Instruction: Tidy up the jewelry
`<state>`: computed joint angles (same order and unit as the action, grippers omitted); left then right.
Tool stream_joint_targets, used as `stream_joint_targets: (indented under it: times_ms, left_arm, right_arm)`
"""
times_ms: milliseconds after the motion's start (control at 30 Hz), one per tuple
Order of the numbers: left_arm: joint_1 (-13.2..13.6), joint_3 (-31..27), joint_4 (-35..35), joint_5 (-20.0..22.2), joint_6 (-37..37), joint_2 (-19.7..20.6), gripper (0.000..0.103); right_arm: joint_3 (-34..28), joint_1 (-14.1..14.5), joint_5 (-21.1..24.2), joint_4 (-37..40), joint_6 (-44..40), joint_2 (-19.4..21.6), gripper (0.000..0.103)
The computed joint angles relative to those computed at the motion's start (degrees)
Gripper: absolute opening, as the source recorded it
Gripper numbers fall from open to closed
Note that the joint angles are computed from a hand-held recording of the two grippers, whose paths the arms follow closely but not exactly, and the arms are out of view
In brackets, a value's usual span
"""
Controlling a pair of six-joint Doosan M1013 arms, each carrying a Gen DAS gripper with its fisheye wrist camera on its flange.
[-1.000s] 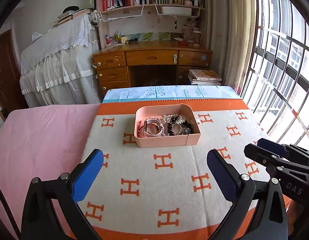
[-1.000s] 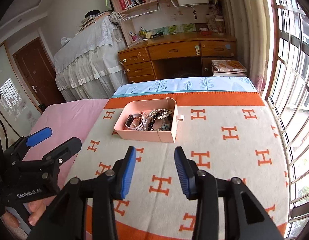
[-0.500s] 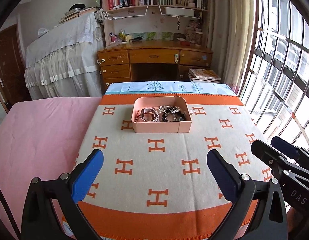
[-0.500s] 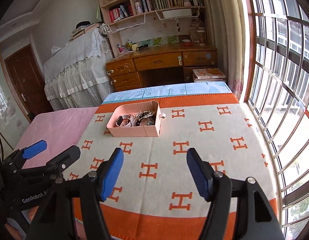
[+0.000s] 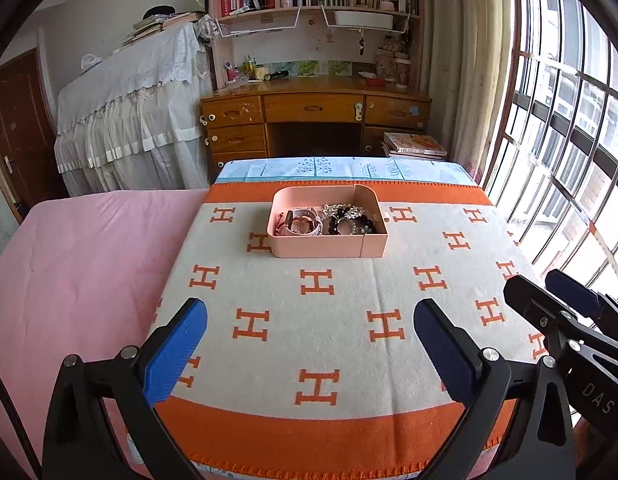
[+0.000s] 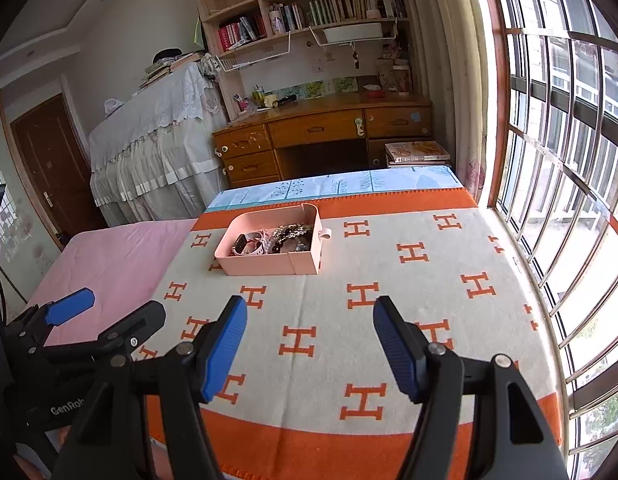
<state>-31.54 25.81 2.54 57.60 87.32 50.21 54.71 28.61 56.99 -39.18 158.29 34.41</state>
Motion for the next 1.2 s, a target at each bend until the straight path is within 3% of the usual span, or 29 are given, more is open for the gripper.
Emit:
stream_joint_targets:
  times_ms: [1200]
  left_arm:
    - [0.1, -0.7, 0.7, 2.3, -1.1, 0.5, 0.102]
  right_arm:
    - [0.3, 0.0, -0.3, 1.1, -0.4, 0.3, 0.066]
